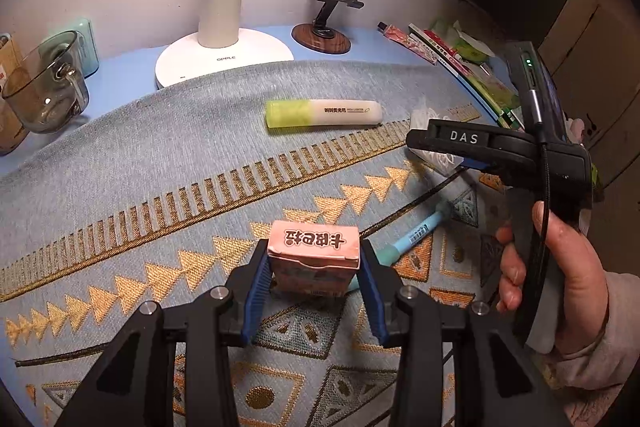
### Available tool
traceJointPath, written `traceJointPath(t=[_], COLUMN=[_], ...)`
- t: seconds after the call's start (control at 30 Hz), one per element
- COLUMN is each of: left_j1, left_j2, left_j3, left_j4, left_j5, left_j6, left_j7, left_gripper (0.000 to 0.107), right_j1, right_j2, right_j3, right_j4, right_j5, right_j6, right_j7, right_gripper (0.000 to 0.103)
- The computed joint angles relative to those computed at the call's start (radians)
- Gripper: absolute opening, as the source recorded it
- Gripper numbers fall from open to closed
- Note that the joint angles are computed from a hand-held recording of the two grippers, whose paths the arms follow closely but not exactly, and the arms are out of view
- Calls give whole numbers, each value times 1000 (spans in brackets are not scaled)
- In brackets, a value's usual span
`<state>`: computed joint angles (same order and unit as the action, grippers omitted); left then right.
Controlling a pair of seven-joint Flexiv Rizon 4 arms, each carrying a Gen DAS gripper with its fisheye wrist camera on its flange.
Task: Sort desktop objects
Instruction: 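Grasp the clear floss pick box with the right tool while left holds the eraser box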
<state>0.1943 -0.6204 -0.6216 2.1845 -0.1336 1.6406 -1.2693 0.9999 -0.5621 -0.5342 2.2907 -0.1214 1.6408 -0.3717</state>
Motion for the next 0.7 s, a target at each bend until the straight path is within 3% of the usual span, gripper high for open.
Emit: traceJointPath(t=[0.2,0.33,0.53,0.63,0.7], left_j1=[-12,-17,-32,-30,-37], left_j2=[3,5,3,-3,-2], left_j3=[-1,-10,-13,-23,-19], left_j4=[-3,-7,-13,-13,-14], left_j5=[0,6,7,6,7], left_j6=[3,7,2,-3,-6], left_j7=[-5,-7,-10,-8,-6], left_gripper=[38,38,38,38,38], right_j1=[-2,144,253,176,42], right_j2=[87,133,204,245,269], right_j3=[-7,-127,-173,-85,51], right_j4=[146,267,375,377,363], right_j5=[37,77,129,153,163], right_j6=[82,89,75,65,81], right_j7=[-102,-200,-321,-341,-329], right_gripper=[62,62,62,63,63])
